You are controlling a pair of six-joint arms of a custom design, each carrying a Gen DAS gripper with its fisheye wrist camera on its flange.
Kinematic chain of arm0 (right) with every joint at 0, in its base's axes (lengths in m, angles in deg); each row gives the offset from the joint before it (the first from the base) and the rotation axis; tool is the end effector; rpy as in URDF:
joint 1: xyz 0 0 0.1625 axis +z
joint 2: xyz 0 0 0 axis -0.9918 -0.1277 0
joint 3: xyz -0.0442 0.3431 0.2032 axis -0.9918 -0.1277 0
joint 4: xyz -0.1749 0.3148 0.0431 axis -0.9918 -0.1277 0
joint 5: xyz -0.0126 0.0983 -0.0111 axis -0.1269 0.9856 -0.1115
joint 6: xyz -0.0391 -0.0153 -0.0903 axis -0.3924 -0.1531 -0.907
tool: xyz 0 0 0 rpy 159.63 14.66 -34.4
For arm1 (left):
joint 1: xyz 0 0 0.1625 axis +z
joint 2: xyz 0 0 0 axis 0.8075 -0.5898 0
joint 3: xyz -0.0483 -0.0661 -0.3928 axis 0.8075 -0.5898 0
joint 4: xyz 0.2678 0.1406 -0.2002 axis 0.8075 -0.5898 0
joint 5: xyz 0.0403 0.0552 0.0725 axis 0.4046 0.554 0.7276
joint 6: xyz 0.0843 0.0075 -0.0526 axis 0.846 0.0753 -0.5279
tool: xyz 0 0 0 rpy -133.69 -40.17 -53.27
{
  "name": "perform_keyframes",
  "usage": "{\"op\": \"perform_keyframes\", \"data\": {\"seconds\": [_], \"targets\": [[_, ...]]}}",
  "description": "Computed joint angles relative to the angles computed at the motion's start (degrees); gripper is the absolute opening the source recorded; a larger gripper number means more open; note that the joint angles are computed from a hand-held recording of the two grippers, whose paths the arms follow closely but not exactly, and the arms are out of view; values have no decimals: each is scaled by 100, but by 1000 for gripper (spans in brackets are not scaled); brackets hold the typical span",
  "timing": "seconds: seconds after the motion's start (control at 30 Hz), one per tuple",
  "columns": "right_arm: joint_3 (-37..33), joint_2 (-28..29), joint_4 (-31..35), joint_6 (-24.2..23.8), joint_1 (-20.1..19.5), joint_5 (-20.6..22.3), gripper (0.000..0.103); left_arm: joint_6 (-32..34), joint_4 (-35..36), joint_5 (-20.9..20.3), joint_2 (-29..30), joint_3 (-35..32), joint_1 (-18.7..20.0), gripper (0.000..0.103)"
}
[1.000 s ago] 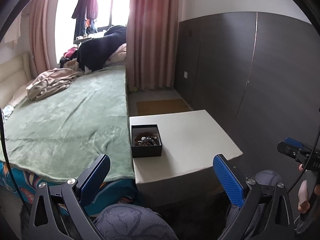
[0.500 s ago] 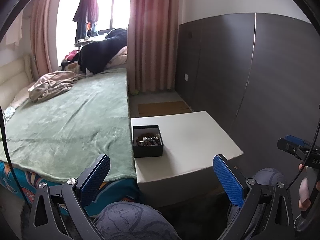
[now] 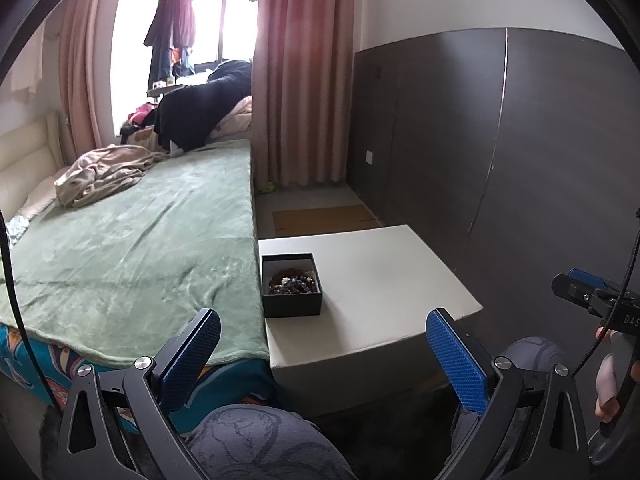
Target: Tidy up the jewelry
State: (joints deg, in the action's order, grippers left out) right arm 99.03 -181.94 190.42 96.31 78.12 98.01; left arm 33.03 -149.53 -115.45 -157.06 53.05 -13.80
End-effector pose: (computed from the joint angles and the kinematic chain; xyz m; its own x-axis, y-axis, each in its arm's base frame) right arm 0.3140 -0.2432 0.1724 -0.7976 0.4342 0.4187 -0.2436 0.4031 -0.8821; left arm -0.2450 -0.4349 0.3055 -0.5325 0.6992 -0.4771 0.8453 0.4104 -0.3420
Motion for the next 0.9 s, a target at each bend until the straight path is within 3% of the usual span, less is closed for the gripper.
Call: {"op": "perform_keyframes", "data": {"seconds": [0.9], "targets": [[-93,-27,-60,309,-11,137,103,-153,-60,12,-66,85,-91,102]]}}
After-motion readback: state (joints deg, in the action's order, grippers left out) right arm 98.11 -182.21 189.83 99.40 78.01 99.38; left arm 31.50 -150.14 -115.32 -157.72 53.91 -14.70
